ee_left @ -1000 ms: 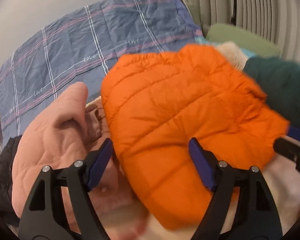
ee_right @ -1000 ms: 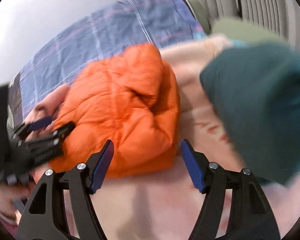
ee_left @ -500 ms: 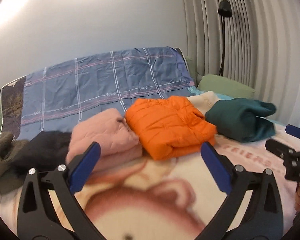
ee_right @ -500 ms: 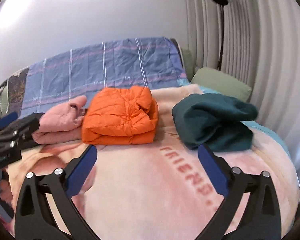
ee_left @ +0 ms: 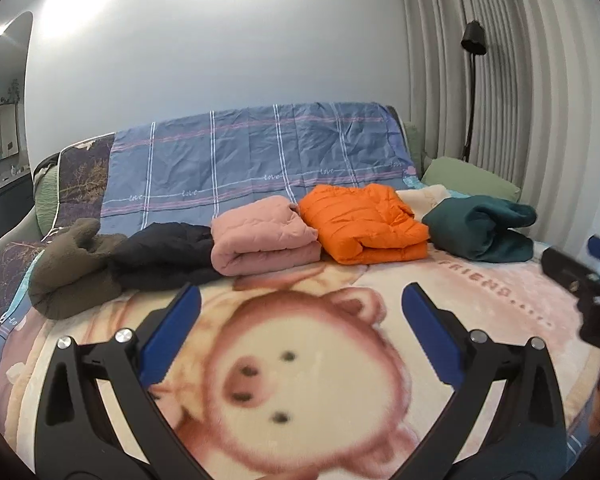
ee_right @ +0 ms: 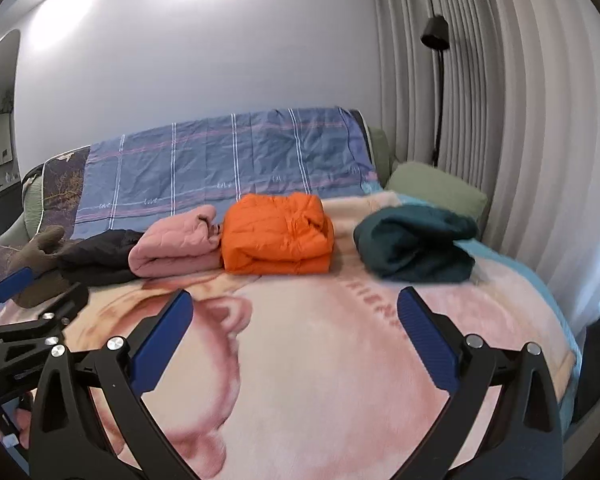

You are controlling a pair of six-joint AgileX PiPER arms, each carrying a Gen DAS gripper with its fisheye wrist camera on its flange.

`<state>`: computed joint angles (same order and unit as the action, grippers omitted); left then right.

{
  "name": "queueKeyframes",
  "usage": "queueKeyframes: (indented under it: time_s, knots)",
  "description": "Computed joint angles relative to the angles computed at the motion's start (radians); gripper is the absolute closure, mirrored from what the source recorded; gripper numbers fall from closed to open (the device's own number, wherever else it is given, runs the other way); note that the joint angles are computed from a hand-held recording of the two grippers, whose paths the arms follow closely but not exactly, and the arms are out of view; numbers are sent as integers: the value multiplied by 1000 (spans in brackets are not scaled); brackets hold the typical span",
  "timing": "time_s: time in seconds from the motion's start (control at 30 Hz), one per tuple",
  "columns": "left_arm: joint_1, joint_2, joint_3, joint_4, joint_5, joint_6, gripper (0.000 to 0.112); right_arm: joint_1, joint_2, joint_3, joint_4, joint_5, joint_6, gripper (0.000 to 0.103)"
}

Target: Fold large clothes

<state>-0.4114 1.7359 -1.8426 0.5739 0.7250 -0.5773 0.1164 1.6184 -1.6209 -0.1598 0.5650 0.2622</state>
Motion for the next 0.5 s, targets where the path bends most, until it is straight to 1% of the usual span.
queueKeyframes:
  time_s: [0.03, 0.1, 0.2, 0.27, 0.37, 0.4, 0.5]
  knots:
    - [-7, -16, 17, 12, 1, -6, 12, 4, -9, 10, -14, 8, 15, 2]
    - [-45, -40, 41, 103, 41, -65, 12, 17, -31, 41, -66, 19, 55, 2]
    - [-88, -79, 89, 184, 58, -112, 12, 41, -70, 102, -155, 11, 127, 2]
    - [-101, -80, 80, 183, 74, -103, 12, 48, -93, 140, -172, -1, 144, 2]
    - [-119, -68, 52, 192, 132, -99, 12, 37, -103, 155, -80, 6, 42, 2]
    - [-127, -63, 43, 201, 157, -105, 12, 37, -105, 161, -72, 7, 29, 2]
    - [-127, -70, 47, 176, 165, -98, 12, 45, -108, 176, -112, 0, 45, 2]
